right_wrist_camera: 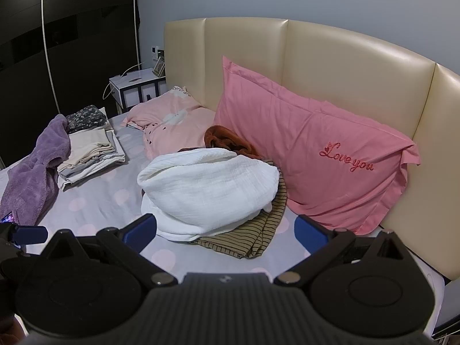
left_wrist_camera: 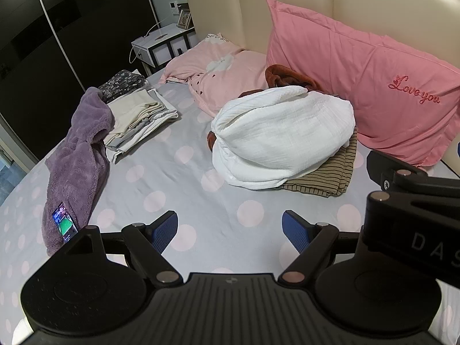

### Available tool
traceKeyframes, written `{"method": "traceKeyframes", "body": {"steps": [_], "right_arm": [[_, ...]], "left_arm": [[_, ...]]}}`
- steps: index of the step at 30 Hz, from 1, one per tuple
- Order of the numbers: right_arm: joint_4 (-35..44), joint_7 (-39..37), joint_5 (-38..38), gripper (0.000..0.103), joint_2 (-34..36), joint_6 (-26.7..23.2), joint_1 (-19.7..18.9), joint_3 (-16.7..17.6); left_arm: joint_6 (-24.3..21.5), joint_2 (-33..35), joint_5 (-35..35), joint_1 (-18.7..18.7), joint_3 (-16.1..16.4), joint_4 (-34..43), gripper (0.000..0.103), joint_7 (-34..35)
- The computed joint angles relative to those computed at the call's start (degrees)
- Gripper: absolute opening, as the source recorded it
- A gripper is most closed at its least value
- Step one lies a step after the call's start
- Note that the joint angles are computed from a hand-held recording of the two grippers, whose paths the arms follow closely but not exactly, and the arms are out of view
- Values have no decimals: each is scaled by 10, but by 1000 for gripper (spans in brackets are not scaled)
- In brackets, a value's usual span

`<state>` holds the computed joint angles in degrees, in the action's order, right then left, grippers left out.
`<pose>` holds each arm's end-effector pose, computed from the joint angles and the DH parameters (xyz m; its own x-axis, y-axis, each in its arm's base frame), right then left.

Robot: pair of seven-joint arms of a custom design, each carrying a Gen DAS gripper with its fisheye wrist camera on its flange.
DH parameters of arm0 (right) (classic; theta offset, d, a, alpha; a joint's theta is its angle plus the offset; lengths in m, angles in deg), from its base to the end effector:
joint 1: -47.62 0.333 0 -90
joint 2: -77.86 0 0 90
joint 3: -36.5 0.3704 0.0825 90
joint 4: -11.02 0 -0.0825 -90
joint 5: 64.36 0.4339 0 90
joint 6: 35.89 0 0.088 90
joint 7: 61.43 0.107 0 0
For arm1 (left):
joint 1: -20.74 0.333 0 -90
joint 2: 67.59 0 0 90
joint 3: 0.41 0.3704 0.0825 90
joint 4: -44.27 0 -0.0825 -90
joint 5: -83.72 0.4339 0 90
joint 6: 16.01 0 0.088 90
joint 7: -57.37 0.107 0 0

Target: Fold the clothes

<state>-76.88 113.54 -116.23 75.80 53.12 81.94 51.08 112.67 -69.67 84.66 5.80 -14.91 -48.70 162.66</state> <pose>0.4475 0.3888 0.7594 -0.6264 -0.7795 0.0087 -0.4797 0.3767 -0.7925 0.5555 -0.3172 0.7505 -0.6537 -0.7336 -0.1859 -0.5274 0.6178 -0.5833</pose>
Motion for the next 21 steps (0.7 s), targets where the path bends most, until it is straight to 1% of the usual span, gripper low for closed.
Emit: {"method": "traceKeyframes", "body": {"steps": [21], "right_arm": [[10, -11, -1, 103, 8, -4, 0, -3]], "left_arm": [[-3, 9, -5, -1, 2, 6, 80, 2]]}}
